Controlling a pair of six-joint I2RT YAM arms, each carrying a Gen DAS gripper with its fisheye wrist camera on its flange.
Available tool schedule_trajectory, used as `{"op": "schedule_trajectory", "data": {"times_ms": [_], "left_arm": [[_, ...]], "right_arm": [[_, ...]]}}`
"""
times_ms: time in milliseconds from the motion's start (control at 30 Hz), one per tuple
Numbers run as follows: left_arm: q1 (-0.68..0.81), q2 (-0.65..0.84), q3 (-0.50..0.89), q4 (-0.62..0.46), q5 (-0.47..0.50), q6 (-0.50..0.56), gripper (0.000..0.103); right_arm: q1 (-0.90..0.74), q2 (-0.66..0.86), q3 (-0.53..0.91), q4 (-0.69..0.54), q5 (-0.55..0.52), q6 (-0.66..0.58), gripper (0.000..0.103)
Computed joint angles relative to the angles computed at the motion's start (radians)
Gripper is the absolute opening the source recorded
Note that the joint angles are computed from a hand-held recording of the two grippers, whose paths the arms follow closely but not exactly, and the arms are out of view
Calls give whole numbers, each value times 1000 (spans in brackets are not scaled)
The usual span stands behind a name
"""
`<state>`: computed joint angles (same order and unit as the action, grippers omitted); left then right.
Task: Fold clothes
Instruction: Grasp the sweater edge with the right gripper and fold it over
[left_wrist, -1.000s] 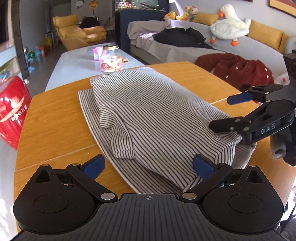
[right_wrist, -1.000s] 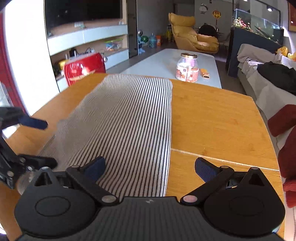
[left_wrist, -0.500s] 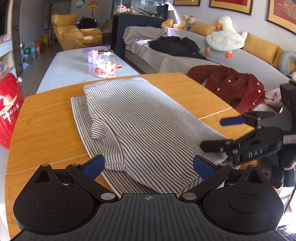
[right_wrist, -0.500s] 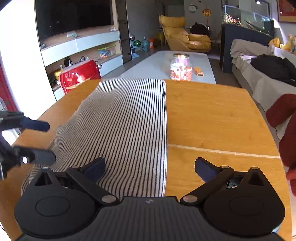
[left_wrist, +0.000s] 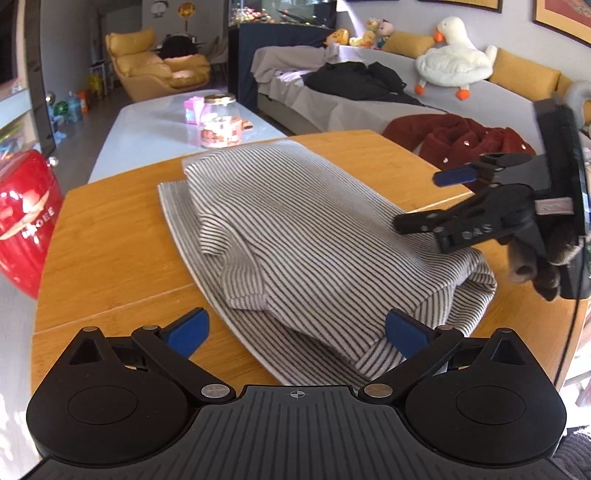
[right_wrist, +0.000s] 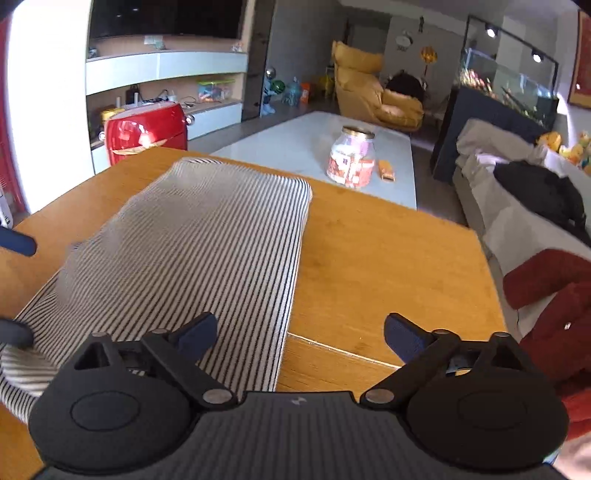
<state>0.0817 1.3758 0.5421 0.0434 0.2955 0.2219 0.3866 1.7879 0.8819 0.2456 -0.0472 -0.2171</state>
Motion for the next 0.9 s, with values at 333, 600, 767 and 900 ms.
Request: {"op": "schedule_trajectory", "data": {"times_ms": [333,600,767,900], "left_arm": [[43,19,46,-17,-101,-57,103],[61,-8,60,-57,-72,-67,103],[98,-81,27,-89,4,9,103],[142,-142,-3,-152,117,124,103]], "right_arm": [[114,-179,-146,-170,-298,-368,80],[194,-87,-150,-9,-95,-328,62],[99,-9,31,-189,-259,-70,59],[36,25,92,-257,-359,5,59]]}}
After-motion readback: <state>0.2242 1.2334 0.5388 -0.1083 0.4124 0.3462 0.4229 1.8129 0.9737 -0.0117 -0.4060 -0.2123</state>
